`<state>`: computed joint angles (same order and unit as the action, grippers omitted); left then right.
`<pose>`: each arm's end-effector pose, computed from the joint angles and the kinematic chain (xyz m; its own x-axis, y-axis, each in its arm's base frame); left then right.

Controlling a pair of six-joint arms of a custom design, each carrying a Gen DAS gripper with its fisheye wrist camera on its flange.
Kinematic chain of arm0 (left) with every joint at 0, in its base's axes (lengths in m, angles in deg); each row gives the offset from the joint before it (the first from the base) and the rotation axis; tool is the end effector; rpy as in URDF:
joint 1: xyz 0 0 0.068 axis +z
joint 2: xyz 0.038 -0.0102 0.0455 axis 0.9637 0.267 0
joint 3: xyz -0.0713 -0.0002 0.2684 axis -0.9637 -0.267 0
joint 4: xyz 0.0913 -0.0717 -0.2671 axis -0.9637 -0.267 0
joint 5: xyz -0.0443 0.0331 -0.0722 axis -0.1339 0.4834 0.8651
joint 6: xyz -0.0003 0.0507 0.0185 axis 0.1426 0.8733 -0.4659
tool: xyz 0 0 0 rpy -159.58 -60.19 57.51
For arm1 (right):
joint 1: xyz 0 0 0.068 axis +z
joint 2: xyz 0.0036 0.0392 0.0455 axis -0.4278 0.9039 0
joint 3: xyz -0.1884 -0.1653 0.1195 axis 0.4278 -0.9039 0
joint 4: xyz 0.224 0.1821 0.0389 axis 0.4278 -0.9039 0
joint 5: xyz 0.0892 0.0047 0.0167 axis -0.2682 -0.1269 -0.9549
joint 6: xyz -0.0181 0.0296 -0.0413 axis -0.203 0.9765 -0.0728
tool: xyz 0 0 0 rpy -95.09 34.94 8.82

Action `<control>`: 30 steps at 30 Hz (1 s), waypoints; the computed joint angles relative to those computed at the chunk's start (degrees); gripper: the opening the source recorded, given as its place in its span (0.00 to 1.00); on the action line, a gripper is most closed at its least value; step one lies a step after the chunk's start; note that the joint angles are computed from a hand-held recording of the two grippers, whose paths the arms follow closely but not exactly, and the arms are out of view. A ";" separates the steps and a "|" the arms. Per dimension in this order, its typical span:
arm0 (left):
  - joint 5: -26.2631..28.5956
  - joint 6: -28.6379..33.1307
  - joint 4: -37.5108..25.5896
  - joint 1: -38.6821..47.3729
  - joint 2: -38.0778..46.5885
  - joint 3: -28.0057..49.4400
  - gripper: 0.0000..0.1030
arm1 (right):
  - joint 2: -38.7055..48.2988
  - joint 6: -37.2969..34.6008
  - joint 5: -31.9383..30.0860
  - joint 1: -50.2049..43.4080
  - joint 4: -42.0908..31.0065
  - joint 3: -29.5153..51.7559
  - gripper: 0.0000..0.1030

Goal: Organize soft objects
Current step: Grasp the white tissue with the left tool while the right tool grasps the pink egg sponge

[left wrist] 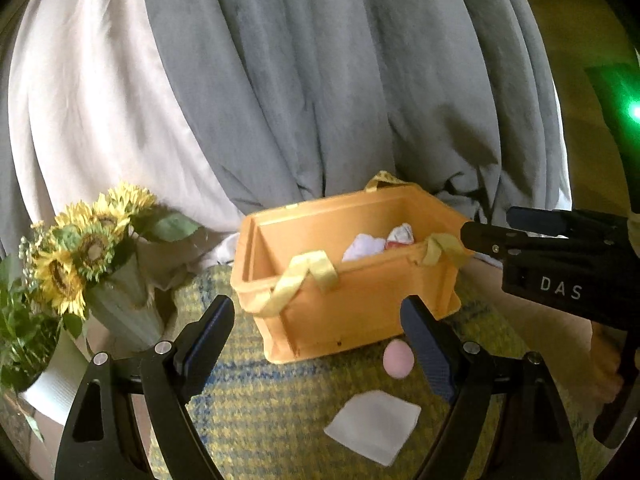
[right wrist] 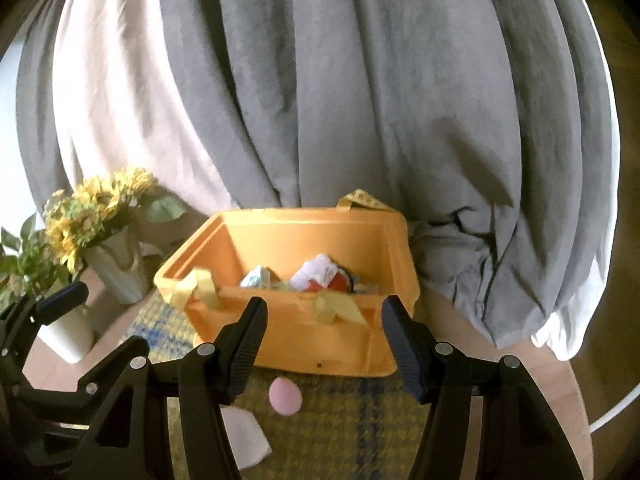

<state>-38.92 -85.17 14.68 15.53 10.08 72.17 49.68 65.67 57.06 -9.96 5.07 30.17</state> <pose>0.2095 -0.2879 0.2511 -0.4883 -0.0251 -0.8723 -0.2972 0.9446 0.1392 0.3094 0.0968 0.2610 -0.4497 -0.2271 -0.8638 -0.5650 0.8214 0.0782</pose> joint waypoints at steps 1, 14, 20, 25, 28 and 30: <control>-0.04 -0.68 -0.37 -0.27 0.33 0.01 0.83 | -0.28 -0.07 0.07 -0.06 0.14 -0.72 0.59; 5.02 -2.90 3.77 -2.33 2.45 -4.77 0.83 | 0.33 -3.80 -0.20 0.81 -1.29 -4.68 0.59; 8.25 -2.13 7.74 -1.82 3.09 -7.62 0.82 | 2.80 -6.01 0.17 1.77 -0.72 -5.60 0.59; 11.89 -0.32 12.50 -0.43 4.01 -9.91 0.80 | 6.46 -8.20 1.32 2.69 -0.74 -4.51 0.59; 14.21 1.70 16.12 0.81 4.35 -11.36 0.78 | 8.83 -8.90 1.94 3.20 -0.58 -3.67 0.59; 15.41 2.70 17.94 1.61 4.71 -11.96 0.77 | 10.38 -9.31 2.01 3.45 -0.37 -3.11 0.59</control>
<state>-23.51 -82.47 32.62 17.14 14.79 60.22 60.06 56.37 59.06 -6.51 4.70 27.06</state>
